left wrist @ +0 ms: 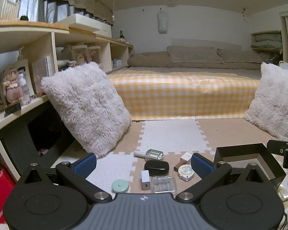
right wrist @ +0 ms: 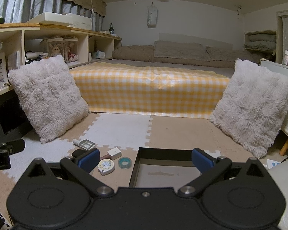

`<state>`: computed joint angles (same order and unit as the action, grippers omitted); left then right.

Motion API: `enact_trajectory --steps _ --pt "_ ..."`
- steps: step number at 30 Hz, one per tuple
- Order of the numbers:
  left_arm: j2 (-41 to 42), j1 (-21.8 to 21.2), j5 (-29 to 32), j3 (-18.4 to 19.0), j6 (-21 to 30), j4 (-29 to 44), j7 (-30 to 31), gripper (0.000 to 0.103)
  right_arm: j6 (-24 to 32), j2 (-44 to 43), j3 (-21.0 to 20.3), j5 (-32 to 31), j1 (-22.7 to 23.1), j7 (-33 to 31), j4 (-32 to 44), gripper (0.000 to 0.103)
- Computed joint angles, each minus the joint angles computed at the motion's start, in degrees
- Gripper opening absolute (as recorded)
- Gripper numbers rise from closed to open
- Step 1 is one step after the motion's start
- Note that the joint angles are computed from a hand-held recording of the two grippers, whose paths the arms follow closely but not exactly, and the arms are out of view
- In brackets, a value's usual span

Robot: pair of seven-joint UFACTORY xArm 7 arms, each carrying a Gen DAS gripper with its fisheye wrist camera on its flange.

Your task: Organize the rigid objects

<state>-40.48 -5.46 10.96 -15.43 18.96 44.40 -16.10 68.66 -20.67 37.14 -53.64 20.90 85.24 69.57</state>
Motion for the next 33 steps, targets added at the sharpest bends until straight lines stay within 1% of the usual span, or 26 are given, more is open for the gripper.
enact_trajectory --steps 7,12,16,20,23,24,26,28,30,31,32,33 --pt "1.99 0.30 0.12 -0.31 -0.91 2.05 -0.43 0.103 0.64 1.34 -1.23 -1.98 1.50 -0.90 1.48 0.103" --pt "5.41 1.21 0.02 -0.34 -0.14 5.77 -1.85 0.103 0.84 1.94 -2.62 -3.62 1.85 -2.52 2.50 0.103" --pt "8.99 2.46 1.07 -0.37 -0.53 9.27 -2.91 0.103 1.35 2.34 -3.96 -4.87 1.53 -4.45 3.44 0.103" --pt "13.00 3.72 2.37 -0.05 -0.56 12.90 -4.36 0.103 1.14 1.80 -5.95 -4.20 0.56 -4.82 3.50 0.103" --pt "16.06 4.81 3.82 0.04 0.30 15.62 -6.06 0.103 -0.20 1.02 -7.82 -2.91 -0.60 -4.57 2.92 0.103" --pt "17.11 5.65 4.90 -0.33 0.51 16.49 -7.21 0.103 -0.90 0.59 -8.42 -2.61 -1.08 -4.51 2.40 0.103" --pt "18.99 8.85 9.27 -2.16 -0.41 17.59 -11.52 0.103 -2.96 -0.46 -9.62 -2.33 -2.26 -4.28 0.73 0.103" --pt "20.68 11.66 14.51 -3.64 -1.98 18.38 -15.51 0.103 -4.21 -0.43 -10.93 -0.07 -3.08 -6.41 0.25 0.103" --pt "22.29 13.41 19.60 -4.47 -2.52 19.31 -18.34 0.103 -5.92 -0.12 -12.82 3.22 -3.66 -9.48 -0.14 0.103" --pt "23.34 13.73 21.68 -4.53 -2.40 20.02 -19.07 0.103 -6.28 0.02 -13.17 4.11 -4.22 -9.82 -0.44 0.103" --pt "24.50 13.17 22.54 -3.90 -2.10 20.78 -18.73 0.103 -6.50 0.20 -13.34 4.64 -4.77 -10.00 -0.73 0.103" --pt "25.76 11.89 22.17 -2.73 -1.52 21.67 -17.38 0.103 -6.22 0.57 -13.42 5.35 -5.14 -10.67 -0.68 0.103"
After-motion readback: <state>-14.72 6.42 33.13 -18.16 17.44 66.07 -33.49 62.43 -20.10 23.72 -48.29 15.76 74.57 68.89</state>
